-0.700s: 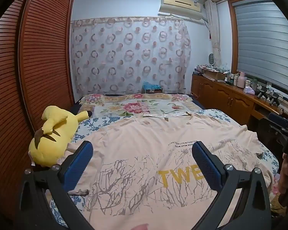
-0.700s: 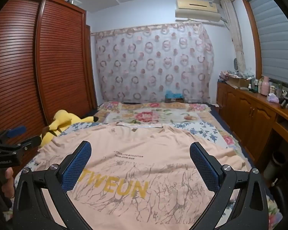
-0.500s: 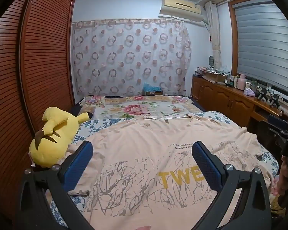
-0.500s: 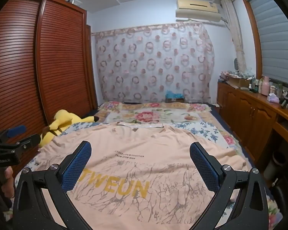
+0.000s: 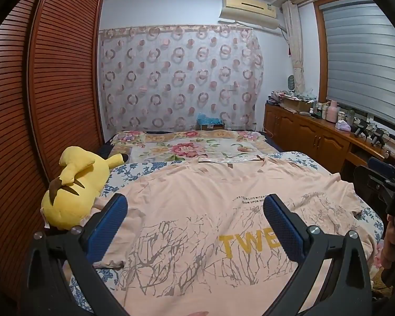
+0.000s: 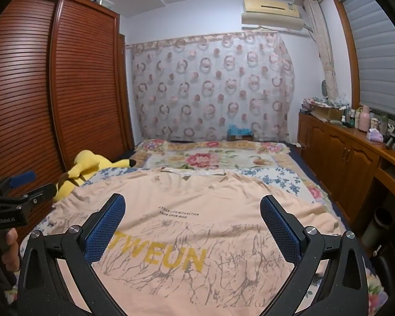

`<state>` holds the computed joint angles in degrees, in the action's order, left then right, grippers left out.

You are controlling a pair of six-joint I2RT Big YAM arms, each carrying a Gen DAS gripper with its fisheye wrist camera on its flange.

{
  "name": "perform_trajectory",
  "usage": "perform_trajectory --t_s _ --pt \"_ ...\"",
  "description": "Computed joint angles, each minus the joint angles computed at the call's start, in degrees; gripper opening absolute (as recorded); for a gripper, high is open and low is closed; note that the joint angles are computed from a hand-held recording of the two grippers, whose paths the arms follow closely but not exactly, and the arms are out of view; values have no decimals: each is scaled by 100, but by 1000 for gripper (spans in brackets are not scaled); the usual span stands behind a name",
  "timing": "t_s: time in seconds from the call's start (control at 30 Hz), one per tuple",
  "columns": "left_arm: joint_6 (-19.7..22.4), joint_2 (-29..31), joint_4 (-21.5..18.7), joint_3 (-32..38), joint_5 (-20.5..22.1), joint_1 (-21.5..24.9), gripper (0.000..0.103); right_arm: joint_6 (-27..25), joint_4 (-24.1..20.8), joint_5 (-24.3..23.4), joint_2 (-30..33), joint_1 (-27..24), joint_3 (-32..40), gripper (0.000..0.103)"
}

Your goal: Fold small clothes

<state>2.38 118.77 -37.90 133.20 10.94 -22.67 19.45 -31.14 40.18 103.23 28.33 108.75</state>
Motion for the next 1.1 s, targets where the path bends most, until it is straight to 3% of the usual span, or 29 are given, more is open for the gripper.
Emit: perform_trajectory --t_s 1.1 --pt "39 22 2 50 -2 32 103 12 -24 5 4 7 25 103"
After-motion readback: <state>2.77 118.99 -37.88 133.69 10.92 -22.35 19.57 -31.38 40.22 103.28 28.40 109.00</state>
